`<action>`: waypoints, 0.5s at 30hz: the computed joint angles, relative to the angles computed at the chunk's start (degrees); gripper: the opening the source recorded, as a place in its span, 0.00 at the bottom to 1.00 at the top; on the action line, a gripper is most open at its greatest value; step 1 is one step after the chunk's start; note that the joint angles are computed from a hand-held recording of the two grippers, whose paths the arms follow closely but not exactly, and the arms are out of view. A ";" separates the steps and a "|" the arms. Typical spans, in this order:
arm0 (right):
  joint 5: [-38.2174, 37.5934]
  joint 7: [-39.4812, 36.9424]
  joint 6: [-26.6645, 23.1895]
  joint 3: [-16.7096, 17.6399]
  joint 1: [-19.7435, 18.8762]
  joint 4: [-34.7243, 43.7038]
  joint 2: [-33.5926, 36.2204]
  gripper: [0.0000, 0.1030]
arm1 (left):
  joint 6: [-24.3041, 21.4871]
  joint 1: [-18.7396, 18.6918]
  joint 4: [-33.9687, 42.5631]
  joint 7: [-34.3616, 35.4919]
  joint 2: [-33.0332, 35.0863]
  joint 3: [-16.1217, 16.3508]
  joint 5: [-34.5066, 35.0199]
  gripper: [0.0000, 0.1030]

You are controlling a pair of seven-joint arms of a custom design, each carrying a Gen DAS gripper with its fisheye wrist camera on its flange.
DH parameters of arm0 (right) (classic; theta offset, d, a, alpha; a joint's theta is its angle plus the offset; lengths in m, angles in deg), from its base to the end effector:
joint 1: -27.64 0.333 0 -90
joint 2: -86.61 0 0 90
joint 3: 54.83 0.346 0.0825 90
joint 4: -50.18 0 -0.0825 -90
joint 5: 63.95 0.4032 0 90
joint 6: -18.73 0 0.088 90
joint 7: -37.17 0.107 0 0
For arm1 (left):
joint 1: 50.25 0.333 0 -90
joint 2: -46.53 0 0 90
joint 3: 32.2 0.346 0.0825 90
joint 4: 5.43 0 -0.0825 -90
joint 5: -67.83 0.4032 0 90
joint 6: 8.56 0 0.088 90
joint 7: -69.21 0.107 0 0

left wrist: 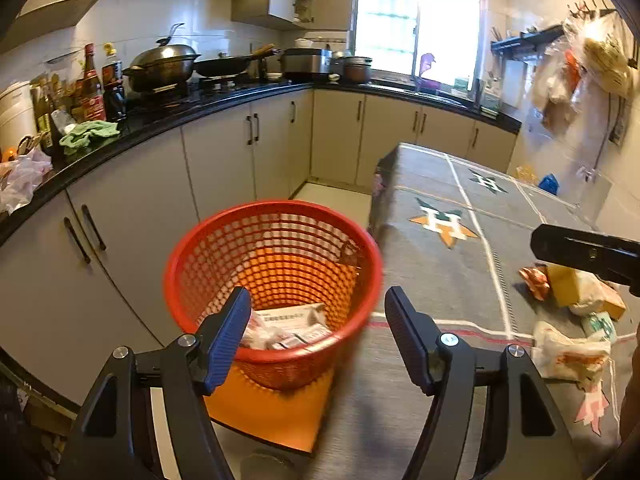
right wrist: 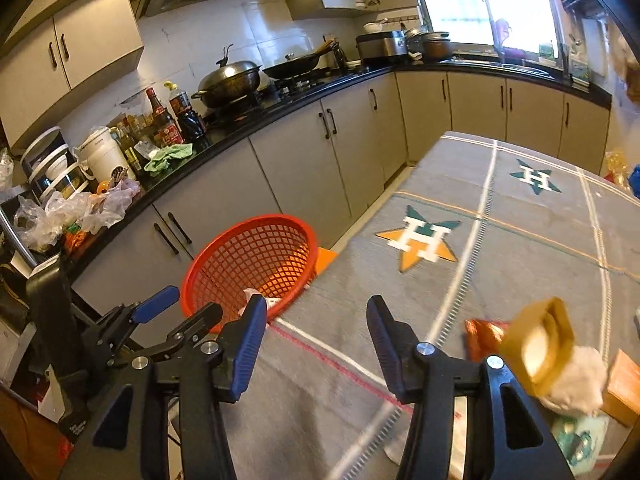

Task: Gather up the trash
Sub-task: 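Move both open grippers back toward the remaining trash on the table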

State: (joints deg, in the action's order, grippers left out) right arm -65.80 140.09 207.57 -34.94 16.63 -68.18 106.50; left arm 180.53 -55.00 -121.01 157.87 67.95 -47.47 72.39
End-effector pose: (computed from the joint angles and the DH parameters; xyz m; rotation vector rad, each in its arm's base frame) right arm 0.6572 0.0856 0.3971 -1.5255 1.7061 -0.5320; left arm 0.6385 -0.2220 0.3985 -1.4166 2.0153 -1.0559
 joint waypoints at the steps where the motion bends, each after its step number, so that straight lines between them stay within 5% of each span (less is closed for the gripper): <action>1: 0.20 0.31 1.00 0.31 -0.77 -1.85 -1.19 0.55 | -0.07 0.48 -0.31 0.06 -0.13 -0.88 0.23 0.66; 4: -3.25 3.37 3.83 7.41 -9.56 -6.86 -3.59 0.55 | -0.87 2.99 -1.04 0.76 -0.37 -4.80 1.29 0.66; 9: -10.84 13.39 9.36 12.49 -19.88 -15.27 -8.72 0.55 | -1.63 6.10 -2.03 2.56 -0.34 -10.39 2.78 0.67; 15: -16.39 23.41 13.44 8.84 -22.99 -23.32 -14.32 0.55 | -5.00 16.62 -2.58 9.87 2.11 -25.58 4.06 0.67</action>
State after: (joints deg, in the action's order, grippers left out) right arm -82.19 163.50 221.01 -26.10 -6.35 -91.50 92.18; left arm 175.53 -38.38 -123.58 167.75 70.07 -73.05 76.45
